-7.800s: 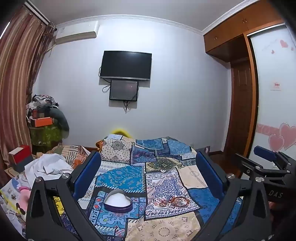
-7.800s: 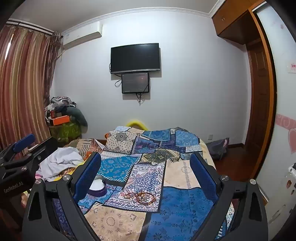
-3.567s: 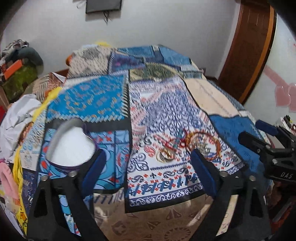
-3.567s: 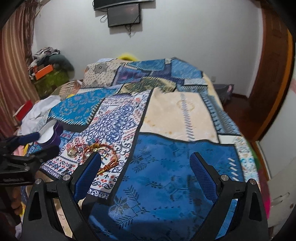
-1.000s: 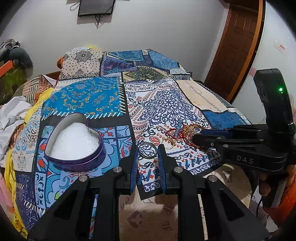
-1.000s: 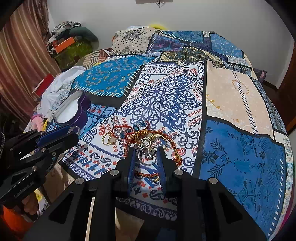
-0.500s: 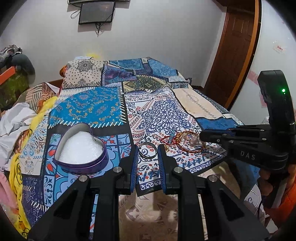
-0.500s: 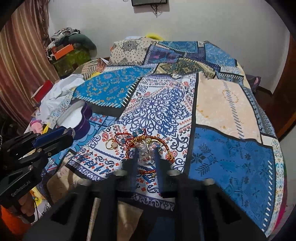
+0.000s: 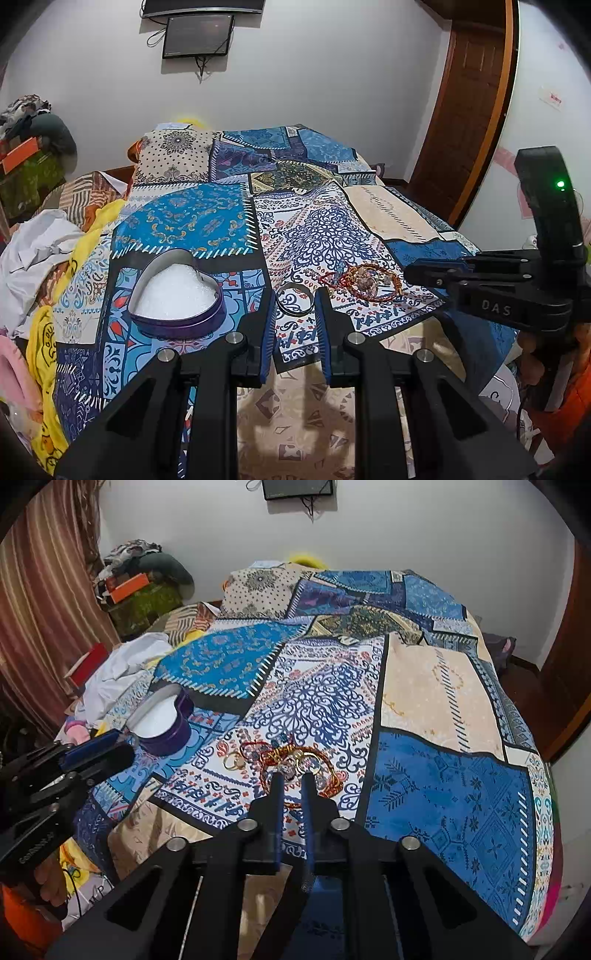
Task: Organize jewelry
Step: 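Grasp a silver ring with the left gripper while the right gripper grasps a silver pendant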
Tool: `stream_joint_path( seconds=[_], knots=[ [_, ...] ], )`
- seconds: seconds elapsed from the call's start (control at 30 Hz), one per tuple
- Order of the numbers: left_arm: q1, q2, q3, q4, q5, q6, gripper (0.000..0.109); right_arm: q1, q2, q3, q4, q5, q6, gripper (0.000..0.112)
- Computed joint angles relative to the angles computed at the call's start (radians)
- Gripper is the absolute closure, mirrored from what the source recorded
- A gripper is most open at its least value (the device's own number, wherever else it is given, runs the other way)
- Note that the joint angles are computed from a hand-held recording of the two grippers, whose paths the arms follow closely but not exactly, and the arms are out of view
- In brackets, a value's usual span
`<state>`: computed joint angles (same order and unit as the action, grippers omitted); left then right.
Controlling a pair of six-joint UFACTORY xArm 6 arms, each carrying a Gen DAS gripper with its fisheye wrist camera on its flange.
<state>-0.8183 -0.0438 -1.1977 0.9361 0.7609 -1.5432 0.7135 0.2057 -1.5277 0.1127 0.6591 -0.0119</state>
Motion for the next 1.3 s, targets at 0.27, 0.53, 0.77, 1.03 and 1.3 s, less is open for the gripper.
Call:
stream_joint_path(
  seconds=[0.27,0.53,0.77,1.03,1.3],
  knots=[
    [0.014,0.006,0.008,-0.018,-0.012,0.009,0.088,-0.006,0.049,-0.046,0.052,0.041,-0.029,0.093],
    [0.038,0.027,0.010,-0.045,-0.046,0.022,0.088,0.004,0.086,-0.074,0.079,0.056,-0.054,0.093],
    [0.051,0.031,0.019,-0.054,-0.062,0.022,0.088,0.007,0.121,-0.111,0.026,0.049,-0.016,0.093],
    [0.056,0.035,0.023,-0.060,-0.072,0.022,0.088,0.006,0.149,-0.141,0.015,0.055,-0.023,0.093],
    [0.054,0.036,0.023,-0.058,-0.076,0.018,0.088,-0.010,0.100,-0.091,0.020,0.094,-0.058,0.093]
  ],
)
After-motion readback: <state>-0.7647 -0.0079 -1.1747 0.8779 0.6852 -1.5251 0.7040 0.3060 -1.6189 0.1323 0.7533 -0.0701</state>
